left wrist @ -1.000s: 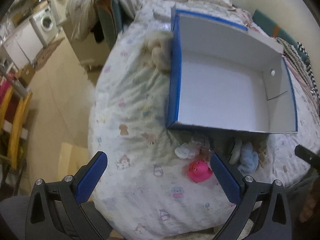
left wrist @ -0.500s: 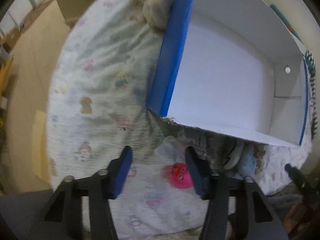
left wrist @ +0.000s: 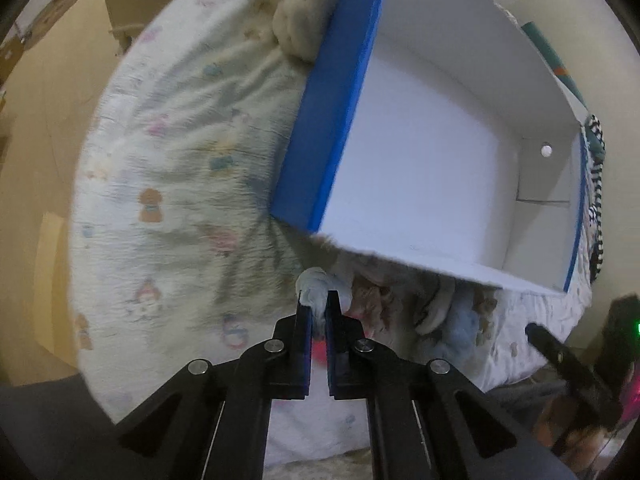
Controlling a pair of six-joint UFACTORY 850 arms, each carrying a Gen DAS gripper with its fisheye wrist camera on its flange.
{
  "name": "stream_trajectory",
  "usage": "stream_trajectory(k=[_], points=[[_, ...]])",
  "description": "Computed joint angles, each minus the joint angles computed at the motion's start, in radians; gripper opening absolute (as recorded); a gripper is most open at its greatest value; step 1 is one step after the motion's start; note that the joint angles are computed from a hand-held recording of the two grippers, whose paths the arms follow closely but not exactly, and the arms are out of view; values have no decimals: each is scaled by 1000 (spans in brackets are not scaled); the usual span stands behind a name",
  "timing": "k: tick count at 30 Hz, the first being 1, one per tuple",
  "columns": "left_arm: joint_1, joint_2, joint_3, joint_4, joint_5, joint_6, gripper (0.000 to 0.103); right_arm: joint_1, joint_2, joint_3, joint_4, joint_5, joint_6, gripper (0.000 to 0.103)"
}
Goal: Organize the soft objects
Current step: 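Lower the left tool onto the white sock while the right tool approaches the blue fluffy item, then close the left tool on the white sock while the right tool grasps the blue fluffy item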
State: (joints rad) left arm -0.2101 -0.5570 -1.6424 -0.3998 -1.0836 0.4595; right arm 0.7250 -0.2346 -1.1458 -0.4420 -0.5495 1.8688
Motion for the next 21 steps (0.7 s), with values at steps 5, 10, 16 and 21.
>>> stream_trajectory(k=[5,10,16,21], points=[[32,70,59,15,9,68,5,-6,11,24,-7,79,18,103],[40,165,155,37,107,128,5,-17,-2,34,88,200,-76,89],[18,165,179,49,161,121,5,-37,-66,-5,359,204,-324,82],[8,173,190,47,196,134,5,-47,-131,-39,536,226,-471,81]])
